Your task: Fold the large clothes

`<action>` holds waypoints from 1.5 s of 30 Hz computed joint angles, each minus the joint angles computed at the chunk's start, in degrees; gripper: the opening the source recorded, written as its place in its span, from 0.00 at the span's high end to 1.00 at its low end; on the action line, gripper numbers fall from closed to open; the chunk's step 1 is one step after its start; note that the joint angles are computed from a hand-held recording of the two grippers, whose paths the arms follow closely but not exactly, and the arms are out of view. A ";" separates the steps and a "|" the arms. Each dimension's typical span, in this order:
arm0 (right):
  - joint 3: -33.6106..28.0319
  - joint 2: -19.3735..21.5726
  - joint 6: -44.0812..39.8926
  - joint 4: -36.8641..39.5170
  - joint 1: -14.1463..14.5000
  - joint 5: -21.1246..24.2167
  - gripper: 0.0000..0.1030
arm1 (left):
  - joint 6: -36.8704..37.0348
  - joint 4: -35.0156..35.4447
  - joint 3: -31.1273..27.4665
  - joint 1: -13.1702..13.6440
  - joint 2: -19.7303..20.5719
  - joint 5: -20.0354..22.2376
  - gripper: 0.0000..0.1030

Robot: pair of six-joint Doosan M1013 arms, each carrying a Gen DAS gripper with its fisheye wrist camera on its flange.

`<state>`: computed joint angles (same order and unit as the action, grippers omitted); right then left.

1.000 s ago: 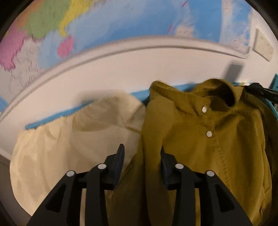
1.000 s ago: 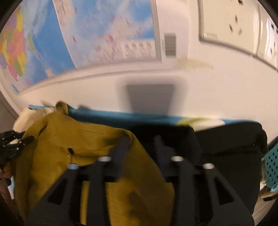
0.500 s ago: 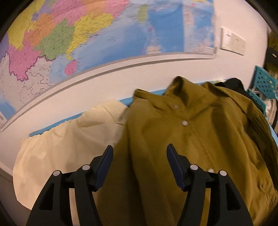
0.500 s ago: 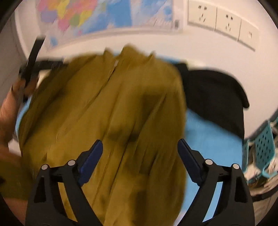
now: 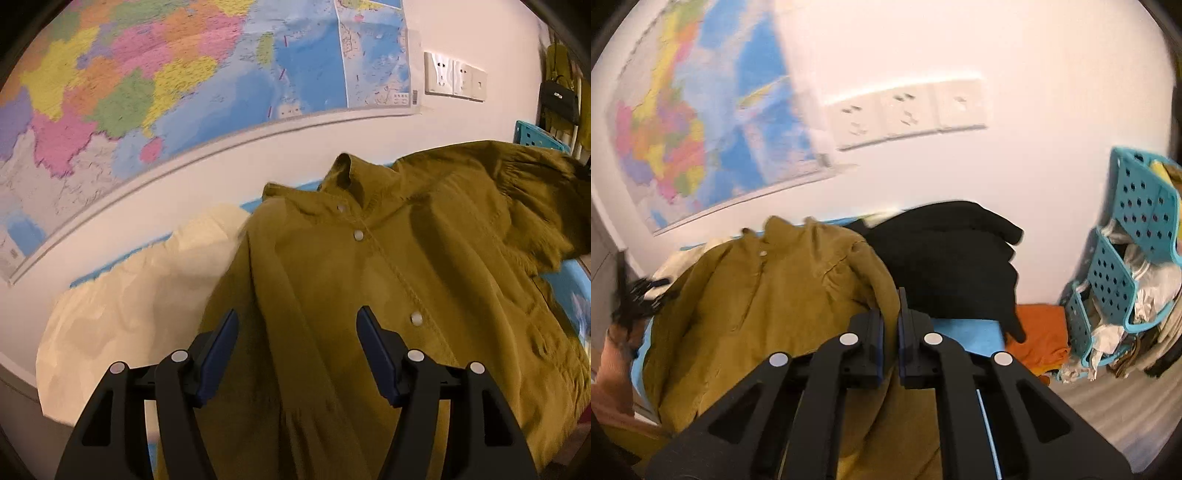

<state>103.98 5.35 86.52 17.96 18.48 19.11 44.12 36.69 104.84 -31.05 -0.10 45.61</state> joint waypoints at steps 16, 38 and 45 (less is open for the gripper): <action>5.55 2.41 7.06 -4.11 1.85 -4.88 0.26 | -7.20 -2.61 8.77 -10.01 -3.01 11.41 0.72; 12.13 -1.81 -11.38 9.39 0.45 -3.24 0.13 | -22.25 16.80 5.09 0.57 -0.90 39.97 0.45; 11.02 -1.22 -24.78 23.48 -1.75 2.86 0.91 | -28.90 20.17 6.23 -2.53 -8.91 21.73 0.37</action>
<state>114.99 4.13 61.73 41.44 16.73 21.97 15.22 56.86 111.07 -33.58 -9.01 67.34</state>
